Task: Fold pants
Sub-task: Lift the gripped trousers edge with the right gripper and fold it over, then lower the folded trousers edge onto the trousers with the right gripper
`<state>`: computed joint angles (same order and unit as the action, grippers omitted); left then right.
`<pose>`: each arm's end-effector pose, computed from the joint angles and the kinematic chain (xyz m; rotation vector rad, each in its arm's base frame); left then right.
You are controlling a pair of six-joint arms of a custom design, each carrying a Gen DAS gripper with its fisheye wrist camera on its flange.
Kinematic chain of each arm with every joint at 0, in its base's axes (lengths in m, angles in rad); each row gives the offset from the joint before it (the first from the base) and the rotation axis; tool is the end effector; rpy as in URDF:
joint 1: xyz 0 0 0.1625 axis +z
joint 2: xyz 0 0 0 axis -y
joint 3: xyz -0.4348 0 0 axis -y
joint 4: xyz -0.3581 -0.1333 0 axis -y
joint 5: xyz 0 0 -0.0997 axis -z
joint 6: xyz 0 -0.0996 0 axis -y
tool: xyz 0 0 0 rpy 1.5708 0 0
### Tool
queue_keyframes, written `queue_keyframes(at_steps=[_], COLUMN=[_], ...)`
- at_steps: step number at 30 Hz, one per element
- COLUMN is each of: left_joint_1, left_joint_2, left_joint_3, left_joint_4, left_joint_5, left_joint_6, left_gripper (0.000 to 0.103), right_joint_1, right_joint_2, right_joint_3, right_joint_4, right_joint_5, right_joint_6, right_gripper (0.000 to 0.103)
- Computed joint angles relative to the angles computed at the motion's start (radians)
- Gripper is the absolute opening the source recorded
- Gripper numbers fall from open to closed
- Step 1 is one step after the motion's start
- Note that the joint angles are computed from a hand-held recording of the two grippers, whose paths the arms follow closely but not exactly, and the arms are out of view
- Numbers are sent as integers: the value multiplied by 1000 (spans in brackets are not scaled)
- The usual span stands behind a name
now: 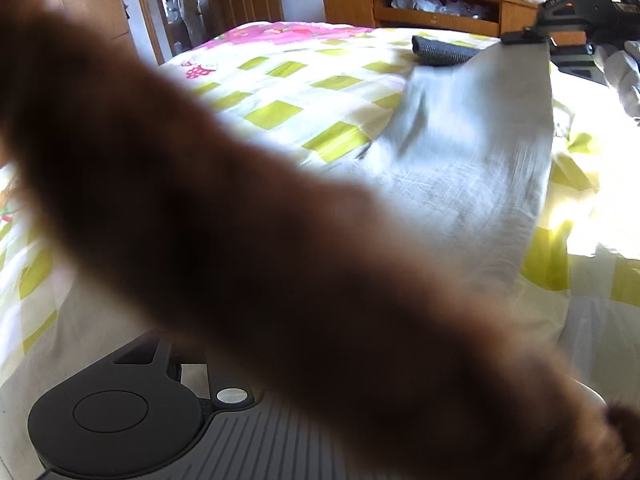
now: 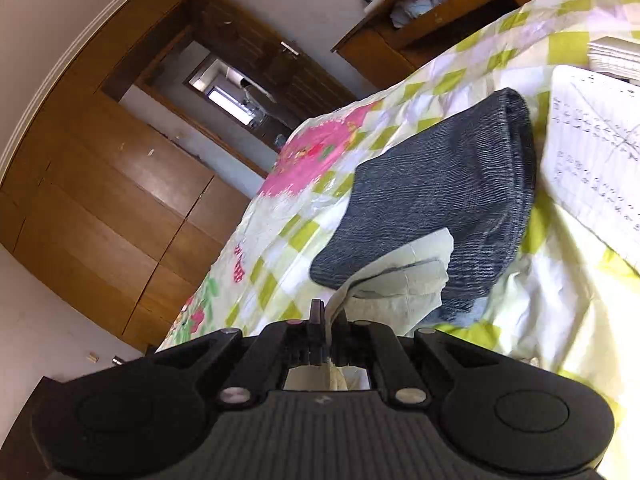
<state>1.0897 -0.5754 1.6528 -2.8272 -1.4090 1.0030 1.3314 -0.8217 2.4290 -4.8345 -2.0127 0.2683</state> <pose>-0.1684 -0.6453 0.0047 1.9666 2.1765 -0.1930 0.0018 -0.3753 0.2301 -0.9314 -1.7301 2.0853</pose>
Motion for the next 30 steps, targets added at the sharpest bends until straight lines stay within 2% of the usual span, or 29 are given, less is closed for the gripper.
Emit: queue_keyframes(at_steps=[3, 4, 7, 11, 14, 16, 18, 21, 24, 30], left_joint_1=[28, 38, 77, 129, 162, 176, 187, 208, 219, 221], left_joint_2=[-39, -50, -84, -121, -136, -139, -135, -136, -133, -134], left_joint_3=[-1, -4, -23, -46, -72, -97, -108, -130, -141, -142], left_joint_4=[-6, -15, -56, -119, -130, -106, -113, -74, -69, -67], left_joint_5=[-18, -13, 14, 69, 112, 158, 192, 189, 166, 165], left_joint_6=[-3, 1, 0, 30, -2, -52, -75, -143, -175, -202], left_gripper=[50, 50, 50, 54, 54, 54, 54, 56, 59, 60], right_joint_1=[116, 165, 261, 370, 407, 418, 420, 418, 437, 467], right_joint_2=[5, 5, 37, 203, 341, 418, 480, 512, 518, 535], right_joint_3=[-87, -141, -281, -560, -743, -843, -911, -970, -985, -1030], right_joint_4=[52, 125, 356, 656, 918, 1045, 1116, 1207, 1226, 1250], right_joint_5=[-45, -58, -42, -68, -46, -45, -60, -90, -140, -213], right_joint_6=[-155, -223, -355, -610, -703, -731, -741, -708, -729, -775], right_gripper=[20, 20, 20, 20, 20, 20, 20, 20, 20, 20])
